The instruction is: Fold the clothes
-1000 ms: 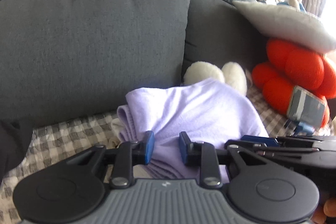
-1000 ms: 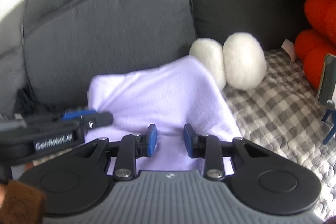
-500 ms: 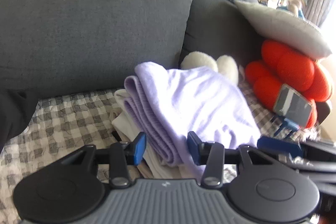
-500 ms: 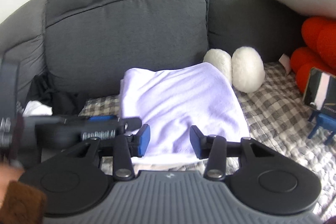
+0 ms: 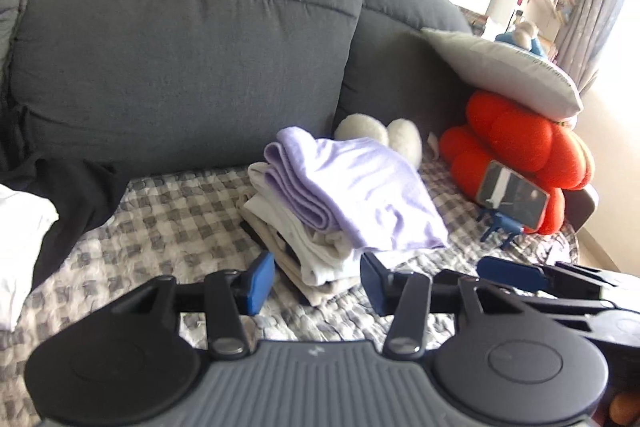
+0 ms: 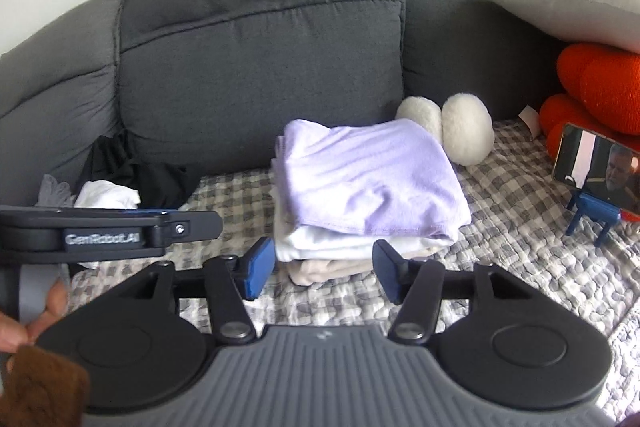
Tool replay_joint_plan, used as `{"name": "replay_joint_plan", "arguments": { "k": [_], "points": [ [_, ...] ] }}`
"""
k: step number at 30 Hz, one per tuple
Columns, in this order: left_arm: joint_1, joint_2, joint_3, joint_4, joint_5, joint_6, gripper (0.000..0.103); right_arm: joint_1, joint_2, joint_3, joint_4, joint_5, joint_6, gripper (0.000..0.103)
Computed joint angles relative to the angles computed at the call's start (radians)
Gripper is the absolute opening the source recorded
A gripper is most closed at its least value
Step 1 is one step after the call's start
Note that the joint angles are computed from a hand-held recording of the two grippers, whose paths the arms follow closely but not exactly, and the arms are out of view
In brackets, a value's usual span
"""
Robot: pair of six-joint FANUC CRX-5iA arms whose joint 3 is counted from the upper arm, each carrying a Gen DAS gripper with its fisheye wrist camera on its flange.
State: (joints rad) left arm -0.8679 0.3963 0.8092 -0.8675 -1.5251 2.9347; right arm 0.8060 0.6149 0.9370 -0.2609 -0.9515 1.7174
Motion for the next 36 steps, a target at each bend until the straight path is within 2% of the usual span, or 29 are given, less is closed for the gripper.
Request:
{"name": "replay_joint_plan", "arguments": {
  "k": [10, 17, 19, 21, 23, 25, 30, 36],
  "points": [
    [-0.089, 0.049, 0.136, -0.127, -0.135, -0.080, 0.057, 0.021, -0.005, -0.002, 0.053, -0.025, -0.024, 0.068],
    [-0.050, 0.118, 0.215, -0.054, -0.199, -0.113, 0.057, 0.001, -0.045, -0.101, 0.005, 0.036, -0.058, 0.073],
    [-0.037, 0.142, 0.241, -0.027, -0.221, -0.119, 0.066, -0.013, -0.061, -0.147, -0.023, 0.079, -0.082, 0.077],
    [-0.034, 0.170, 0.272, -0.032, -0.250, -0.133, 0.075, -0.025, -0.070, -0.181, -0.044, 0.107, -0.116, 0.089],
    [-0.030, 0.186, 0.281, -0.031, -0.260, -0.141, 0.085, -0.023, -0.022, -0.118, 0.024, 0.015, -0.207, 0.091],
    [-0.022, 0.196, 0.286, -0.016, -0.266, -0.132, 0.095, -0.019, -0.005, -0.096, 0.052, 0.001, -0.221, 0.091],
    [-0.006, 0.221, 0.314, 0.006, -0.300, -0.127, 0.102, -0.015, 0.005, -0.092, 0.086, 0.007, -0.260, 0.092],
    [0.001, 0.247, 0.356, 0.002, -0.345, -0.158, 0.102, -0.006, 0.018, -0.087, 0.140, 0.017, -0.234, 0.098]
  ]
}}
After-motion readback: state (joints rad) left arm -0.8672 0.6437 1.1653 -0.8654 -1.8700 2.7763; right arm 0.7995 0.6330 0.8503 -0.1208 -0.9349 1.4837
